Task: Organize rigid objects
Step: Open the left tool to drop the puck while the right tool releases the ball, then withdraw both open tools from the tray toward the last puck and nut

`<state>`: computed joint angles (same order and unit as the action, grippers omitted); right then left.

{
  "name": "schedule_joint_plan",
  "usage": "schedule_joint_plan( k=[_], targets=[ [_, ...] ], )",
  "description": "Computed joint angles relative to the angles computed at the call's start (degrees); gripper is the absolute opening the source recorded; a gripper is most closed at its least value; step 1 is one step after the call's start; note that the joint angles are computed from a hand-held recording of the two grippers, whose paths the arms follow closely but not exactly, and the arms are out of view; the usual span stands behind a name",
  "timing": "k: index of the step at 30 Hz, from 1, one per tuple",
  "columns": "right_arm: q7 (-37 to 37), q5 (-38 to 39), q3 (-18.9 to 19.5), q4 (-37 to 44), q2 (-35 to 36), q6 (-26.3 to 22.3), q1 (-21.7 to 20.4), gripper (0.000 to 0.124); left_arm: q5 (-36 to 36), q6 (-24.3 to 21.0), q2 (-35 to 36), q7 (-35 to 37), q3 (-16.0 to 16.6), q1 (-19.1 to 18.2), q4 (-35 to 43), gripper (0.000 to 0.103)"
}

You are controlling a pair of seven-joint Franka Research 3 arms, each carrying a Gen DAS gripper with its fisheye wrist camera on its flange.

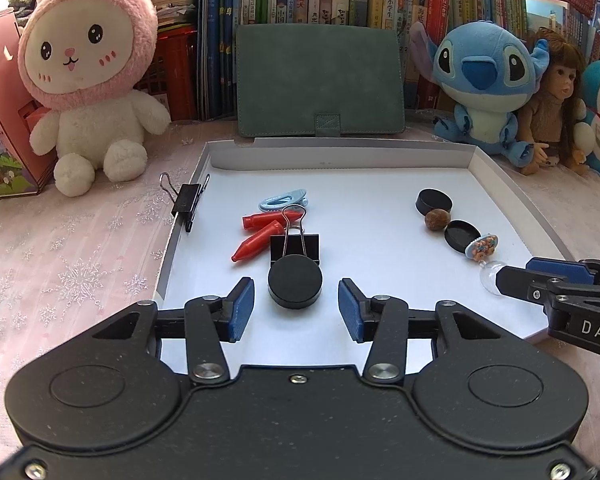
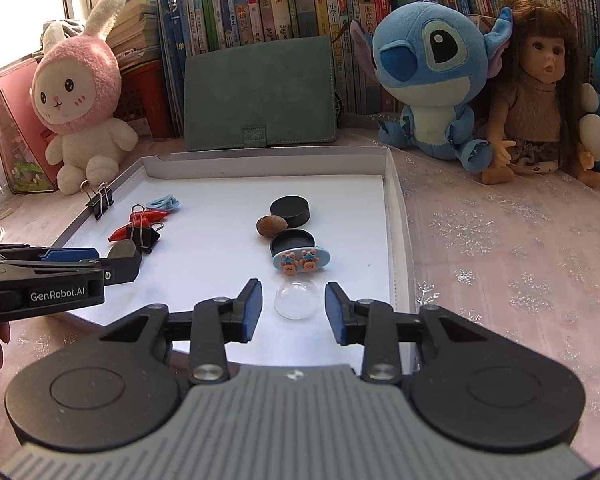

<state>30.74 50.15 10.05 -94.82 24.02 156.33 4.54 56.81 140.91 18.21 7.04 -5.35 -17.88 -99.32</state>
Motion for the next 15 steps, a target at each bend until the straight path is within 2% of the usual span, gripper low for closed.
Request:
schedule_joint_plan(
  k=[6,15],
  targets=[
    [-8.5,8.6,1.8,-3.8,-3.7,-0.8,-2.8,0.061,2.4,1.2,-3.2,-1.8,-0.8,-0.6,-3.4,0.058],
    [-27.8,25.9,-0.8,-12.2,-11.6,-3.8,-2.7,0.069,7.7,2.2,-8.4,-6.7,-3.4,-1.3,-9.5,0.064]
  ],
)
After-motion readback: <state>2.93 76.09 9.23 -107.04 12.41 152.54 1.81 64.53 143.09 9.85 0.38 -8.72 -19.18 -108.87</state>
